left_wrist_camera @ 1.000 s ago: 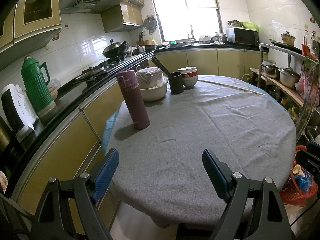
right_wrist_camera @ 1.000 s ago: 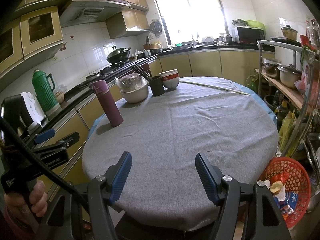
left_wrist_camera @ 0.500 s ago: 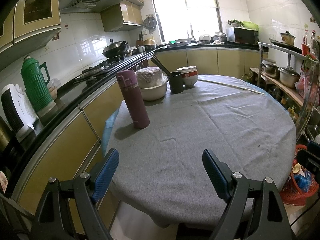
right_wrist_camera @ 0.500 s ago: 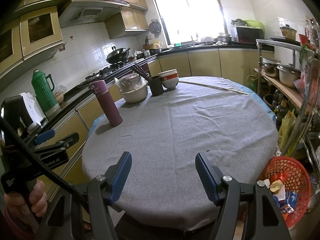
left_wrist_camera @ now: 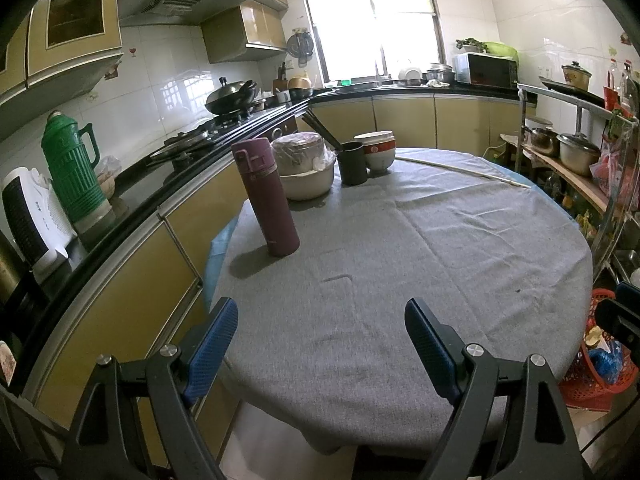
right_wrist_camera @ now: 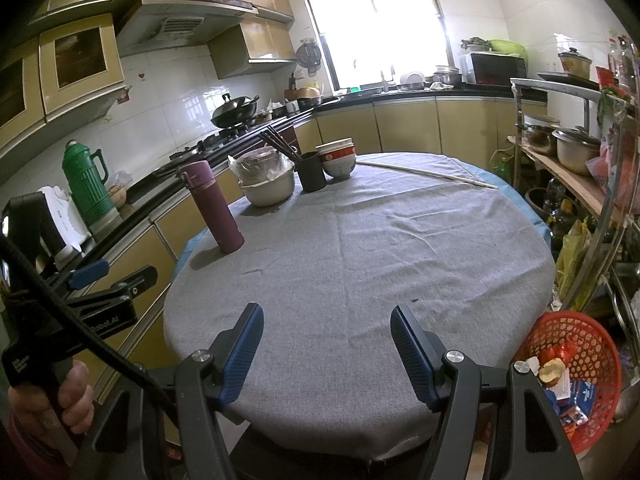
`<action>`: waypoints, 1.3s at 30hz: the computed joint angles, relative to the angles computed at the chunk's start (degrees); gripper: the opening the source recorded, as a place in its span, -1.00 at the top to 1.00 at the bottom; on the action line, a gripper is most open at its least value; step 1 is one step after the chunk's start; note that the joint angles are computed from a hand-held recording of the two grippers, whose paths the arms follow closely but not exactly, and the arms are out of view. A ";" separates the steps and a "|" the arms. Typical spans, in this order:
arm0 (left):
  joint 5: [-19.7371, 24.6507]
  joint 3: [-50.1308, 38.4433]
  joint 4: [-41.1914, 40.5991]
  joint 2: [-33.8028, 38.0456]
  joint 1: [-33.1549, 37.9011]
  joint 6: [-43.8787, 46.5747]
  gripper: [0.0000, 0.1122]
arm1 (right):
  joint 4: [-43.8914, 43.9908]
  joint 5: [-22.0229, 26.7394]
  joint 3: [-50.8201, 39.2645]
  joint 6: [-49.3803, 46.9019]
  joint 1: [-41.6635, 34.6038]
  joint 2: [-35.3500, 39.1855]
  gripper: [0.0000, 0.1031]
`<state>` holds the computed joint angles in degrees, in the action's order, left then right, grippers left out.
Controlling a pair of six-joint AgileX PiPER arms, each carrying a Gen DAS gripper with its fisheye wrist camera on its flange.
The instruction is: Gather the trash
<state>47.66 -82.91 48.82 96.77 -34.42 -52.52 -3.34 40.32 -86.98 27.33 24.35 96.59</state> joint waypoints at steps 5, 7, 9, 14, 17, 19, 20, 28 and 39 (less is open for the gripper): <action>-0.16 0.14 -0.09 -0.11 0.07 0.10 -0.53 | -0.01 -0.24 0.20 0.08 -0.06 -0.08 -0.36; -0.22 0.10 -0.20 -0.09 0.09 0.16 -0.53 | 0.19 -0.41 0.57 -0.18 -0.36 -0.26 -0.36; -0.22 0.10 -0.20 -0.09 0.09 0.16 -0.53 | 0.26 -0.43 0.55 -0.20 -0.34 -0.30 -0.36; -0.47 0.41 -0.13 -0.27 0.10 0.17 -0.53 | 0.16 -0.40 0.48 -0.22 -0.29 -0.26 -0.36; -0.45 0.48 -0.06 -0.35 0.05 0.10 -0.53 | 0.13 -0.32 0.44 -0.15 -0.25 -0.25 -0.36; -0.37 0.46 0.02 -0.36 -0.07 0.06 -0.53 | 0.22 -0.31 0.44 -0.21 -0.28 -0.26 -0.36; -0.34 0.48 0.13 -0.36 -0.09 -0.06 -0.53 | 0.22 -0.31 0.44 -0.21 -0.28 -0.26 -0.36; -0.21 0.28 -0.02 -0.45 -0.24 0.25 -0.53 | 0.37 -0.46 0.64 -0.43 -0.40 -0.36 -0.36; -0.28 0.18 -0.01 -0.66 -0.49 0.42 -0.53 | -0.14 -0.48 0.81 0.03 -0.36 -0.72 -0.36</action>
